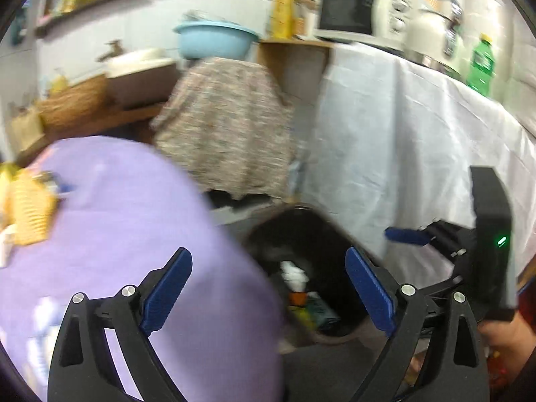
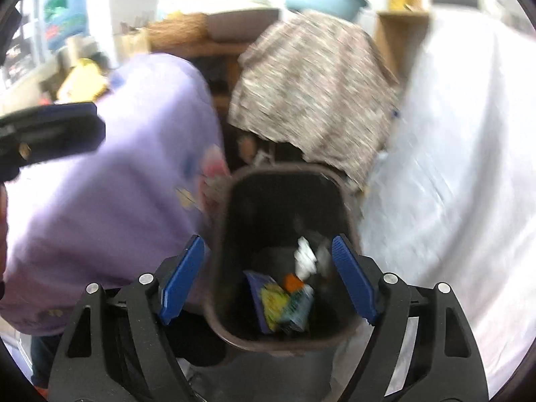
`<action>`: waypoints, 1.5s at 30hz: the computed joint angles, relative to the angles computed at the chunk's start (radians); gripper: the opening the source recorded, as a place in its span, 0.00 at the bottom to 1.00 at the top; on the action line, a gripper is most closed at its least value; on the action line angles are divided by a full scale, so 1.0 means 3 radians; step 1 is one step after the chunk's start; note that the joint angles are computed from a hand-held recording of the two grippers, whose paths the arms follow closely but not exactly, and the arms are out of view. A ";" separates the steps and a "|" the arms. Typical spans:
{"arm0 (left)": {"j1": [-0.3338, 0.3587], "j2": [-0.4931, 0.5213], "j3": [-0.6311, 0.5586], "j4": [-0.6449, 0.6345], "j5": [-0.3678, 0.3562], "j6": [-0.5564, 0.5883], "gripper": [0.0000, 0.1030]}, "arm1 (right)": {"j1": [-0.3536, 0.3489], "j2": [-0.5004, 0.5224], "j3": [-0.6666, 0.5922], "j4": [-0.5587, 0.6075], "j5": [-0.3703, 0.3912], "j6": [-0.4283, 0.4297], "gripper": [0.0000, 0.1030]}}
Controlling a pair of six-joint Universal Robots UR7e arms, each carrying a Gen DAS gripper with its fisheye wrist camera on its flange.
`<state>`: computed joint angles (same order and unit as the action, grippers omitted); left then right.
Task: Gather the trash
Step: 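Move both tools back over the table toward the remaining trash, then grasp the orange mesh net with the left tool while the right tool grasps the clear plastic container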
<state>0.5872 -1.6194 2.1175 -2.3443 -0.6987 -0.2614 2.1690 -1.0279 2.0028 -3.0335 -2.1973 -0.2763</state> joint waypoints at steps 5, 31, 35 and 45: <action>0.0028 -0.0483 -0.0033 0.0760 0.0518 -0.0343 0.89 | 0.0125 0.0247 -0.0383 0.0300 0.0432 -0.0107 0.76; 0.0791 -0.1438 -0.0888 0.3246 0.1626 -0.1793 0.90 | 0.0582 0.2606 -0.3879 0.1974 0.0277 -0.1110 0.52; 0.0928 -0.1387 -0.0922 0.2757 0.1620 -0.1496 0.92 | 0.0594 0.2874 -0.4206 0.2077 -0.0061 -0.1332 0.34; 0.1451 -0.0793 -0.1239 0.1501 0.1616 -0.0484 0.94 | 0.0603 0.2702 -0.3796 0.1694 -0.0144 -0.1600 0.06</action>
